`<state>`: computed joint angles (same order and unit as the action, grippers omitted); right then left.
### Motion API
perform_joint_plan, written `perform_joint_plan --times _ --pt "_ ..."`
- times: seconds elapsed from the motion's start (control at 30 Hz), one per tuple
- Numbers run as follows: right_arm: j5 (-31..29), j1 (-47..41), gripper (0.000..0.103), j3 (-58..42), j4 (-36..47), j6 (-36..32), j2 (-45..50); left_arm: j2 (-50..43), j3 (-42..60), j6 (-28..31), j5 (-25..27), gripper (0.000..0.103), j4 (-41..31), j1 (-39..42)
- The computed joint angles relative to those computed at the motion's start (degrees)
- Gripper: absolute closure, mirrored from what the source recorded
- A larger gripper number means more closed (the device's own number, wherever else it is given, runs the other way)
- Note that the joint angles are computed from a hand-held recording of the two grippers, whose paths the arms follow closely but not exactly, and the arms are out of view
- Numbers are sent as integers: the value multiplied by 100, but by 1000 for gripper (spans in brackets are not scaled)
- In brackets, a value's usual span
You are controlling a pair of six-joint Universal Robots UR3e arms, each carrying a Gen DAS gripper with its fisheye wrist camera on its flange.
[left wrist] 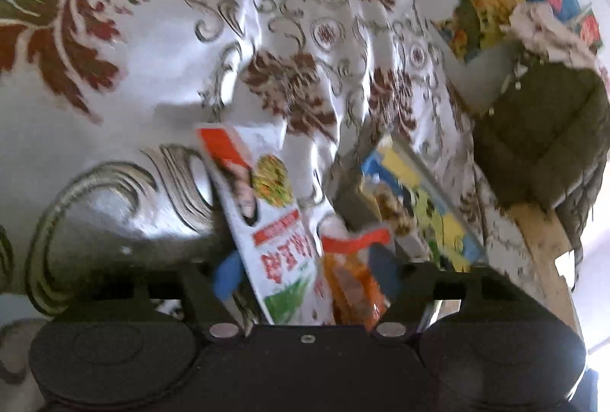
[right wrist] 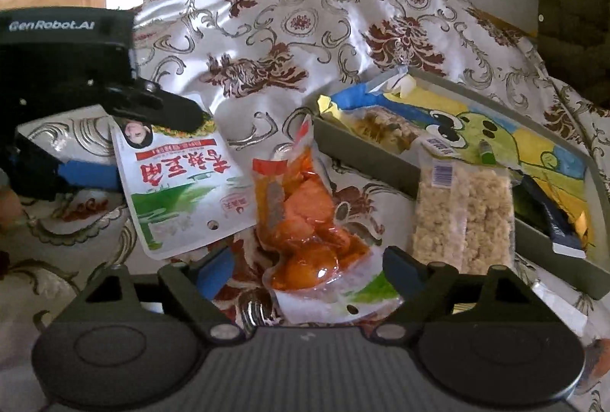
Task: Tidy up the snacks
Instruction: 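Move the left tool to the white-green seasoning packet while the right tool reaches the orange sausage bag, then close the left tool on the seasoning packet while the right tool grasps the sausage bag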
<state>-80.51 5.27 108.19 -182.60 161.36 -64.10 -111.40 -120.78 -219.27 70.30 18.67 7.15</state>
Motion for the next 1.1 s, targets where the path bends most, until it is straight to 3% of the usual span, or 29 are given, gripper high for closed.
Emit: perform_joint_plan --times 0.1,0.3,0.4,0.53,0.67,0.9,1.1 --pt "-30 20 15 -98 -45 131 121 -139 -17 -128 42 61 294 58" --pt "8 -13 15 -299 -37 288 309 -626 315 -287 -262 64 705 97" --pt "46 -44 15 -422 64 391 366 -874 634 -167 -443 64 532 44" --pt "82 -84 15 -574 174 475 463 -1077 1106 150 -195 65 35 -166" --pt "104 -93 15 -653 187 458 542 -990 1277 322 -115 83 -600 -145" --pt "139 -102 13 -799 455 399 584 -911 1264 377 -261 83 -814 -55" --pt "60 -17 30 -564 346 304 400 -799 1229 248 -558 92 -908 68"
